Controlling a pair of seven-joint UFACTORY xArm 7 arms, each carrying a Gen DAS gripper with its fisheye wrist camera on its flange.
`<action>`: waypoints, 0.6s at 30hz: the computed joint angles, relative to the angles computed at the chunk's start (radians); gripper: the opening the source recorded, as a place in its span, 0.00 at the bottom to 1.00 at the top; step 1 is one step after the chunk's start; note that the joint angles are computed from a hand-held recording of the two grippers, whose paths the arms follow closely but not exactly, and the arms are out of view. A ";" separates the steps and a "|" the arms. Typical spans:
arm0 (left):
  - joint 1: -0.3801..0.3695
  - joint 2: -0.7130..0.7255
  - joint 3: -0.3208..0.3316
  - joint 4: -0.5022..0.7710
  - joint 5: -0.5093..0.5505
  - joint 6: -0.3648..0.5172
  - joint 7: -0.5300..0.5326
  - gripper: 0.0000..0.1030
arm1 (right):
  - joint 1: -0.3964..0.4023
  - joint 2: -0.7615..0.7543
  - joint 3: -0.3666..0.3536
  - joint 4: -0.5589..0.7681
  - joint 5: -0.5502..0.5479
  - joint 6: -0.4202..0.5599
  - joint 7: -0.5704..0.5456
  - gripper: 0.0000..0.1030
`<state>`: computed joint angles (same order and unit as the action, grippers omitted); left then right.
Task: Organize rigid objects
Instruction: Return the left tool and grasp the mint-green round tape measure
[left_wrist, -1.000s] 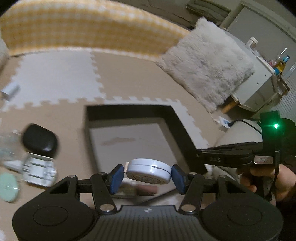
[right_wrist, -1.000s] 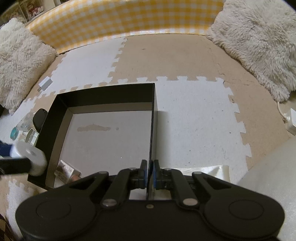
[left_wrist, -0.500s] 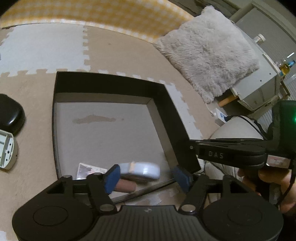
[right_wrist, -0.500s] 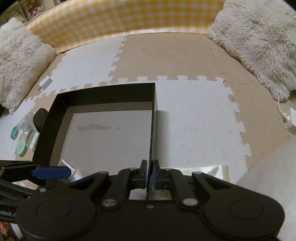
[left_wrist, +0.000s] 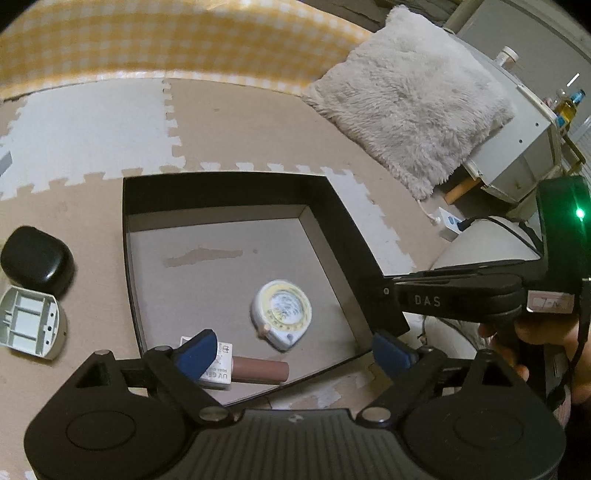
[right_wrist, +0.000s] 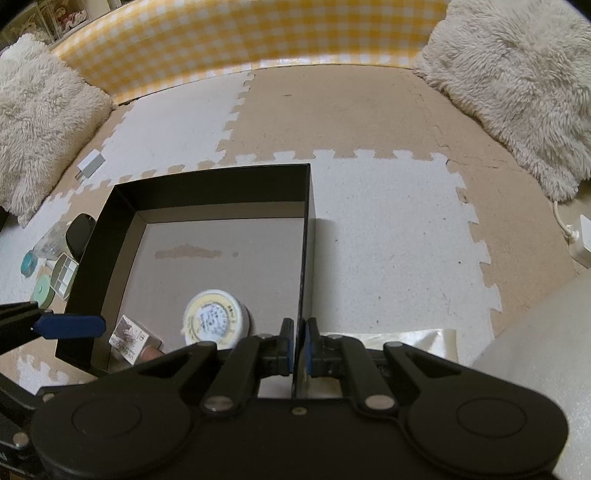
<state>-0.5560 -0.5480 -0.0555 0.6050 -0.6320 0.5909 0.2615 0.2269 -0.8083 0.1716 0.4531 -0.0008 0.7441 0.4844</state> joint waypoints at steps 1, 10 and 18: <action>0.001 -0.002 -0.002 0.000 0.003 0.000 0.000 0.90 | 0.000 0.000 0.000 -0.001 -0.001 -0.001 0.000 0.06; 0.005 -0.026 -0.010 -0.004 0.041 0.000 -0.004 0.94 | 0.000 -0.006 0.006 -0.005 -0.010 -0.001 0.005 0.06; 0.029 -0.072 -0.021 -0.023 0.111 -0.021 -0.042 0.97 | 0.001 -0.005 0.005 -0.003 -0.012 0.001 0.006 0.06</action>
